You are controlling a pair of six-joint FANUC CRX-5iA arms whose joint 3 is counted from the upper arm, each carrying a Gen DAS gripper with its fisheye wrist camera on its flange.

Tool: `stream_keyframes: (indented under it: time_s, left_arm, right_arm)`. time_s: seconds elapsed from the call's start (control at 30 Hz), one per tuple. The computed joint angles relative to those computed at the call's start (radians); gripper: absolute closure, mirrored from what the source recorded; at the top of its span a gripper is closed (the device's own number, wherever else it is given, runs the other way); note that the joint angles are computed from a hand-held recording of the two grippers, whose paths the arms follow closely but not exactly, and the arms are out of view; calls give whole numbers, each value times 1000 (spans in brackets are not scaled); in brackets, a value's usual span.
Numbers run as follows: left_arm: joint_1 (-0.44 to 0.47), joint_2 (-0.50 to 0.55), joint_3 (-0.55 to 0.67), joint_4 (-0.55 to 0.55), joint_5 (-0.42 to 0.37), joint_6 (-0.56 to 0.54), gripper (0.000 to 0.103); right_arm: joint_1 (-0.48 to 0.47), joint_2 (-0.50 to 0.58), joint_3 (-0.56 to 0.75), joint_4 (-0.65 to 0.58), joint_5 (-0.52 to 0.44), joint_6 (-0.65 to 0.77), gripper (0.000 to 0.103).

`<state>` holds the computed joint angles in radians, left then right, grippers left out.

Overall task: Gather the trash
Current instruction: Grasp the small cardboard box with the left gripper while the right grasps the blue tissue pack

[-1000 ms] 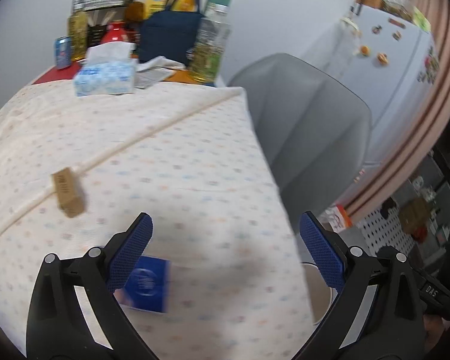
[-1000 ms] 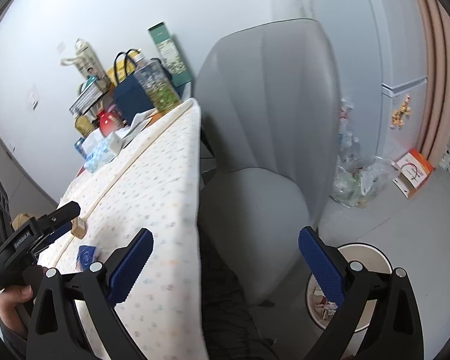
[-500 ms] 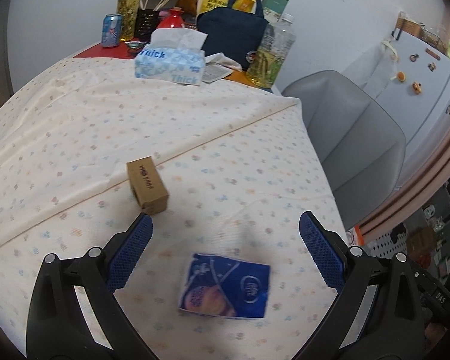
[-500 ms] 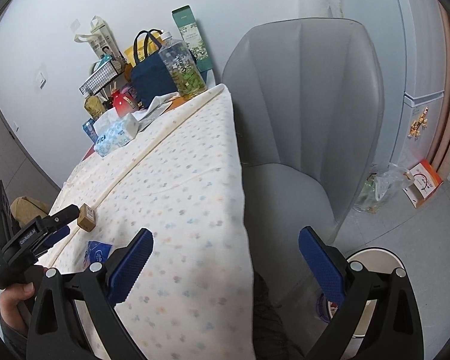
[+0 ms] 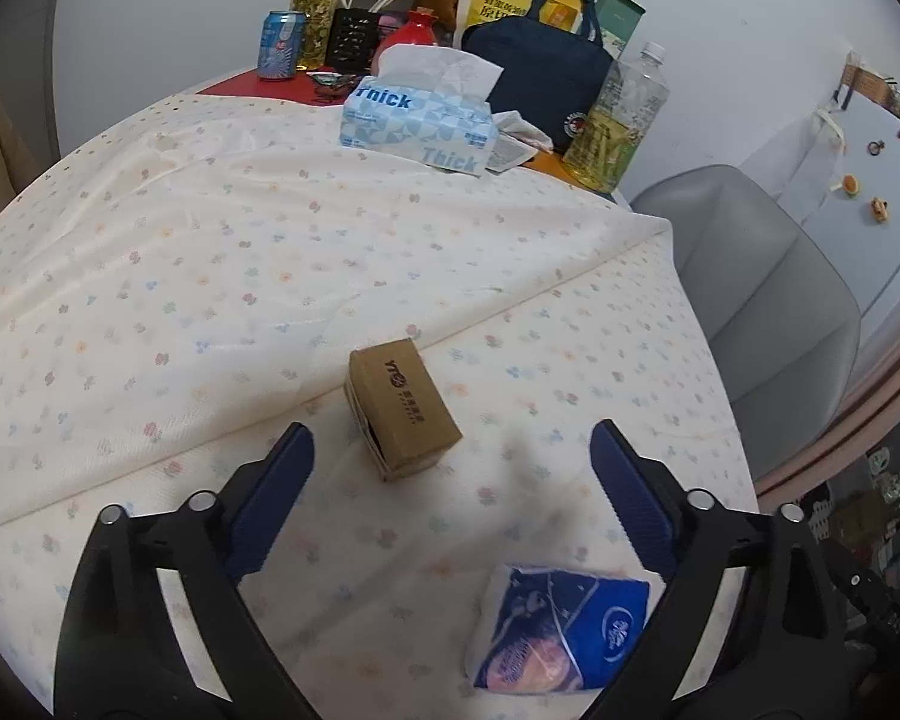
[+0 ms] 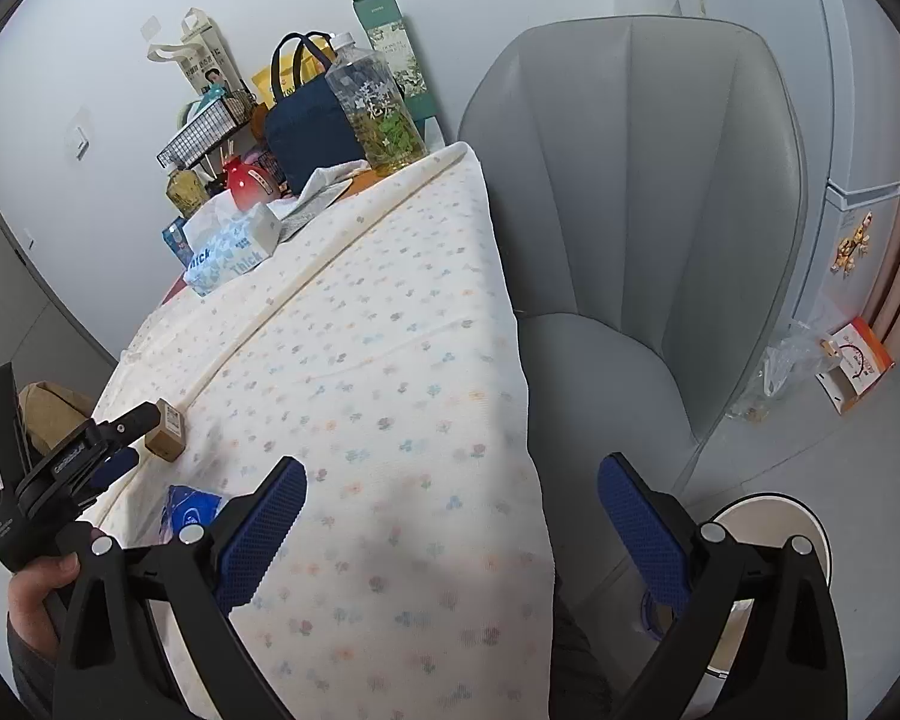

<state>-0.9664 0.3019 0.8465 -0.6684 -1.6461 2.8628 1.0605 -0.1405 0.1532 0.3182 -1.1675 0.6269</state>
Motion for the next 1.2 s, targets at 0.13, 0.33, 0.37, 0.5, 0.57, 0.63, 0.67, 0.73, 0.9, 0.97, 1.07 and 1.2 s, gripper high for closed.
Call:
stream_keyframes:
  time_s: [0.13, 0.33, 0.37, 0.5, 0.57, 0.63, 0.67, 0.73, 0.9, 0.97, 1.07, 1.2]
  left_arm:
    - [25, -6, -22, 26, 15, 1, 28]
    - [44, 3, -24, 42, 27, -15, 41]
    - [48, 1, -29, 49, 37, -16, 43]
    - [59, 3, -31, 67, 40, -32, 68]
    - [62, -2, -39, 78, 40, -34, 72]
    - [53, 1, -27, 67, 24, -43, 72]
    - [47, -3, -29, 62, 24, -43, 72]
    - [30, -18, -36, 46, 16, -37, 72]
    - [-13, -67, -75, 6, -17, 8, 72]
    - [-29, -87, -94, -9, -30, 30, 72]
    - [-58, -113, -117, -33, -57, 66, 72]
    - [-94, -136, -137, -64, -95, 105, 72]
  right_arm:
    - [-5, 12, 8, -5, -1, 5, 8]
    - [-7, 29, 23, -9, -4, 9, 8]
    - [-6, 31, 25, -9, -5, 9, 8]
    - [0, 37, 35, -8, -8, 11, 8]
    - [6, 42, 43, -8, -12, 15, 8]
    - [15, 46, 50, -7, -15, 18, 8]
    - [20, 51, 57, -7, -19, 21, 8]
    - [31, 60, 70, -16, -25, 30, 8]
    - [72, 94, 116, -38, -30, 67, 8]
    - [92, 112, 138, -50, -35, 83, 8]
    - [115, 132, 163, -68, -40, 101, 8]
    - [141, 174, 219, -115, -57, 139, 8]
